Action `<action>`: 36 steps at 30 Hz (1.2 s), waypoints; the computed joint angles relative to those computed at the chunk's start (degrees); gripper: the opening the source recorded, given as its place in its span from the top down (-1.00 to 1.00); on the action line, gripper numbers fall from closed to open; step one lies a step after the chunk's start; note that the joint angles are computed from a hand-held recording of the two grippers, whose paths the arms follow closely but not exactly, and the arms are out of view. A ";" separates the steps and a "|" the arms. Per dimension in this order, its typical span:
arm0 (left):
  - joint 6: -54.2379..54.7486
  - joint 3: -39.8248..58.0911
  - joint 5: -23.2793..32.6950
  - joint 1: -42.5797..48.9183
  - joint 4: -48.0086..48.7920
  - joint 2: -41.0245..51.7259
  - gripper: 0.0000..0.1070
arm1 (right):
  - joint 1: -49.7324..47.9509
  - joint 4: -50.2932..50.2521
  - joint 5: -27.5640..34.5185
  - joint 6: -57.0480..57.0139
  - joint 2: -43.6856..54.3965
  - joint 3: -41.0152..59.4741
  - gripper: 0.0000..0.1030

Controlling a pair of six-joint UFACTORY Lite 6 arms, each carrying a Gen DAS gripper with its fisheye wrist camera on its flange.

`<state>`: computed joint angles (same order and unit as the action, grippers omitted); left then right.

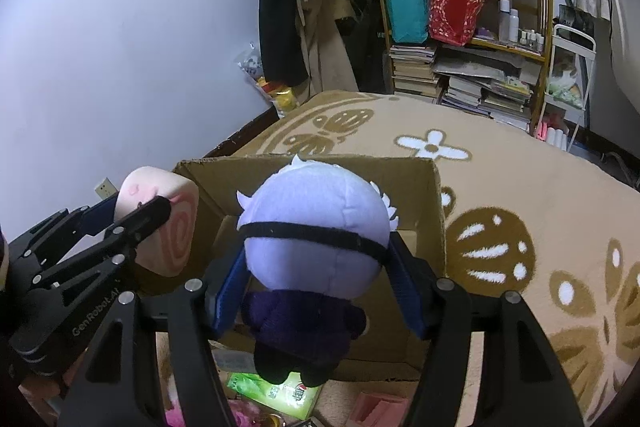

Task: Organize soft objects
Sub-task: 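Drop the pink plush and purple doll into the cardboard box, opening both tools, then withdraw both tools from the box back toward the remaining toys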

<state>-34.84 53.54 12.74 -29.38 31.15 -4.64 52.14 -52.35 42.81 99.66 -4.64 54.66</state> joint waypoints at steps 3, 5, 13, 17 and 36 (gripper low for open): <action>-5.27 -1.94 -0.96 0.82 4.75 -2.11 -0.47 | 0.34 0.13 1.21 0.06 -0.05 0.21 -0.52; -4.57 -2.59 -0.92 1.54 3.77 -3.63 -0.64 | 0.88 -0.20 2.71 0.72 -0.70 0.13 -0.75; -1.69 -3.74 1.96 5.09 -0.03 -8.25 -0.91 | 3.75 1.70 9.55 0.35 -3.04 0.99 -1.00; 0.22 -4.97 3.77 6.34 -1.38 -11.49 -0.92 | 5.76 3.32 11.69 -0.75 -3.21 2.29 -1.00; 21.42 -10.99 19.84 8.39 -19.49 -33.35 -0.92 | 22.98 6.02 30.24 1.92 -0.47 14.27 -1.00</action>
<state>-13.42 42.55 32.58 -20.99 11.66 -37.99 75.12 -46.33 73.05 101.58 -5.10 68.92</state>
